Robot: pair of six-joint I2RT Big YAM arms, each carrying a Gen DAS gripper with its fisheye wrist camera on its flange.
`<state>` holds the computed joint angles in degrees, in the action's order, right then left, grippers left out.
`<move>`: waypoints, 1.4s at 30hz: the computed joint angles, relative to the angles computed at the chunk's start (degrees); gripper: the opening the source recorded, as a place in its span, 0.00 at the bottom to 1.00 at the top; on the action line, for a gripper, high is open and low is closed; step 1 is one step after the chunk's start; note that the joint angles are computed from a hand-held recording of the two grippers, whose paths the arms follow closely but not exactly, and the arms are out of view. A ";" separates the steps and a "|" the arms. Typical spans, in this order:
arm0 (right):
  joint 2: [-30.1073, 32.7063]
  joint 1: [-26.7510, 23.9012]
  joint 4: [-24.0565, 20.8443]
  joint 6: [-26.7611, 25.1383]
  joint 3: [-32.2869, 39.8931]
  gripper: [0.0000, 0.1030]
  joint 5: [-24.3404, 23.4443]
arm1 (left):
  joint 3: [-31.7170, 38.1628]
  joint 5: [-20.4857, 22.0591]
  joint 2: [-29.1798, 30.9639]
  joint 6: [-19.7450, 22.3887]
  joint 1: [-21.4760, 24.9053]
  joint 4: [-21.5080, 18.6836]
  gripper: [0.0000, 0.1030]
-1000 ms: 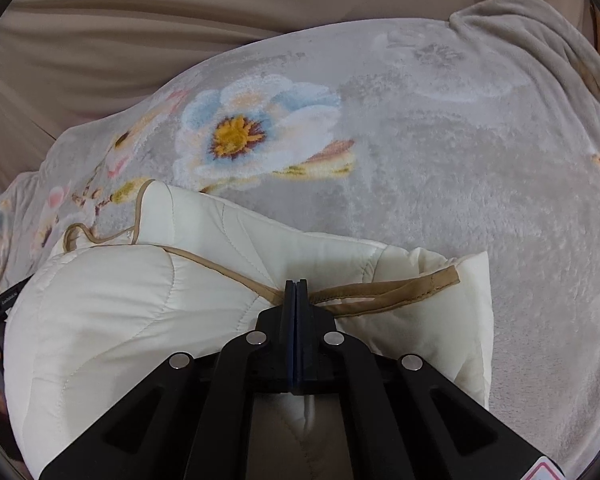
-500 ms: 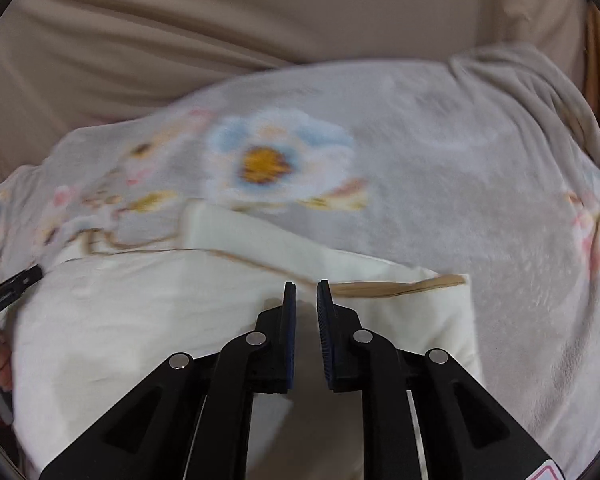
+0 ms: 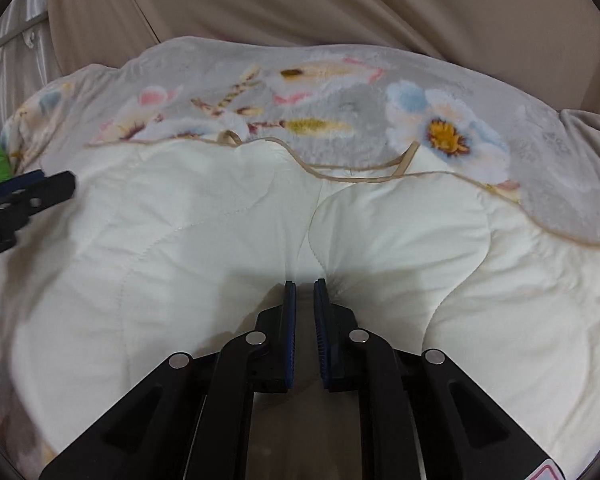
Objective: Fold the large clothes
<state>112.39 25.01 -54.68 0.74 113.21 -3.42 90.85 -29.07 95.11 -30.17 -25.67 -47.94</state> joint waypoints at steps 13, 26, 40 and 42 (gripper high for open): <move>11.16 1.15 -7.58 -0.35 16.78 0.01 4.37 | -1.77 3.30 1.86 -1.79 2.79 1.25 0.78; 11.09 -0.42 -13.42 1.26 19.72 0.03 -8.99 | -4.16 4.26 -0.39 -3.03 5.25 0.49 0.79; -0.70 -3.16 -7.59 0.66 6.09 0.04 -14.38 | -20.83 13.15 -16.94 -10.25 4.36 3.23 0.82; -5.20 -3.83 -8.14 -1.86 0.27 0.05 -16.05 | -24.74 14.50 -19.56 -12.39 3.87 3.73 0.82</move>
